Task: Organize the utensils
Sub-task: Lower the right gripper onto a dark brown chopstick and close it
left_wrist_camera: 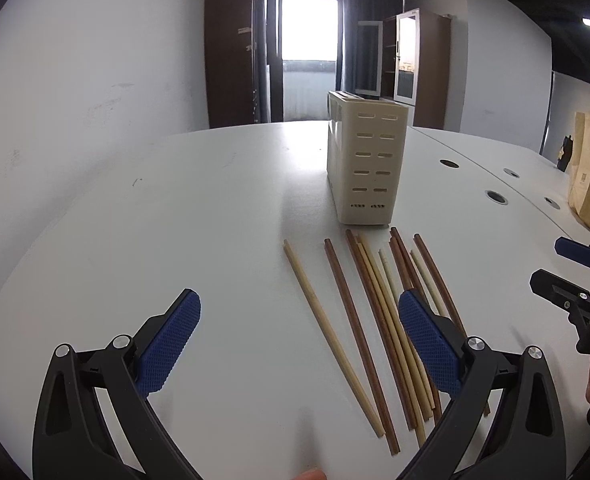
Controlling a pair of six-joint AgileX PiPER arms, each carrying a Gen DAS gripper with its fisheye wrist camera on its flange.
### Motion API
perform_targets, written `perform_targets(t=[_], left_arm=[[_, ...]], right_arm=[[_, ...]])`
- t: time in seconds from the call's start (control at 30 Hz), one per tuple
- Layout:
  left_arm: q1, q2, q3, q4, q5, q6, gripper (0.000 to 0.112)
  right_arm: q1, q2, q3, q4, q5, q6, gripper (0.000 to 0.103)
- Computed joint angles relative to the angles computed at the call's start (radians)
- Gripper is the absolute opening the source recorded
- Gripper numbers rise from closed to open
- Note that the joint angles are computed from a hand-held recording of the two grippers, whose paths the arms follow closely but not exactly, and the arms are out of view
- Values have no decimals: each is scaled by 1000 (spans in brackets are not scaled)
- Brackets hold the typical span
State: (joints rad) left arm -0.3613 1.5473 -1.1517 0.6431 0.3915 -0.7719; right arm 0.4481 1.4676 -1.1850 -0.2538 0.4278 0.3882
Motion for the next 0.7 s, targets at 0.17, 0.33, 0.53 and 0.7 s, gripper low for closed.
perform_targets(t=[0.17,0.33,0.53,0.7], left_arm=[[24,54,-95,-155,49,174,97],[64,130,-217,-333,115,345,97],[82,208,-324,-398,174,426,97],[119,265,-409,-543,205,520,97]], right_arm=[[-27,53,-71,65,43,-74,99],[-42,132,-186,147,123,-158,99],[-55,241,-332,219,206,-212,99],[-70,363,-505,251,329,-224,99]])
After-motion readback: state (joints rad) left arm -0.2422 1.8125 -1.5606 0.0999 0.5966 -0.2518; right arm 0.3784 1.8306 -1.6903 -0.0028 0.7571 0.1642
